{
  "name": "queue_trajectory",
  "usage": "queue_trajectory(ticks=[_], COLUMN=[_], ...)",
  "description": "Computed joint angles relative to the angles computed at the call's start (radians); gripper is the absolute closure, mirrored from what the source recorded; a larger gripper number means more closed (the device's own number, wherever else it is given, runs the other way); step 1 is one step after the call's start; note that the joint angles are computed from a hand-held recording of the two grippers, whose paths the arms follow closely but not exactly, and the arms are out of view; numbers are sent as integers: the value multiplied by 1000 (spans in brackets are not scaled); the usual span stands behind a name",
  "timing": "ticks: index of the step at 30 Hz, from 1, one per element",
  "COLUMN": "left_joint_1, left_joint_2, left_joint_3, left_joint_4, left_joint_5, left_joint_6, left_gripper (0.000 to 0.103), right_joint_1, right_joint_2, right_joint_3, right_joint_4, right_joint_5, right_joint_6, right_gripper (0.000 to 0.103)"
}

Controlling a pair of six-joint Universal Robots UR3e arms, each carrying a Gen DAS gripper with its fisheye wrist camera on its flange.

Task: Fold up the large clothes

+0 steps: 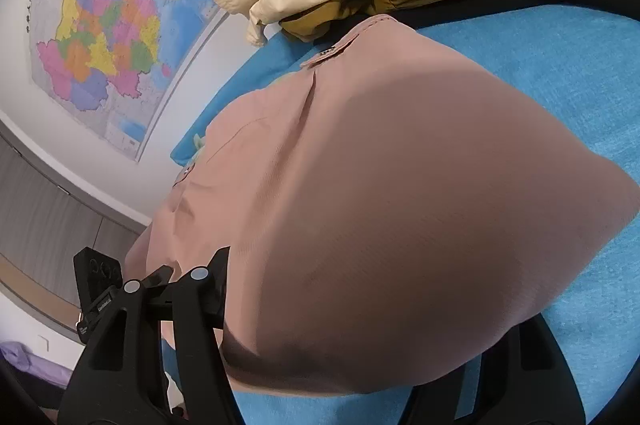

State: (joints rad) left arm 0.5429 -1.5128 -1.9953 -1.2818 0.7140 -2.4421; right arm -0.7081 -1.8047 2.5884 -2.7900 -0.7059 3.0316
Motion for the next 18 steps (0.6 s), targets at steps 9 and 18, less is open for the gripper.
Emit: queue_trajectory(ticks=[9, 18], left_joint_1=[-28, -42], left_joint_2=[11, 3], left_joint_3=[-7, 4], left_joint_4=[54, 71], left_joint_5=[31, 45], left_joint_6=[-37, -44], left_gripper=[39, 39], right_joint_1=[-36, -119], right_joint_2=[-92, -273], right_joint_3=[2, -8], right_joint_4=[154, 453], right_joint_5=[12, 15], right_joint_6=[-71, -215], right_gripper=[39, 29])
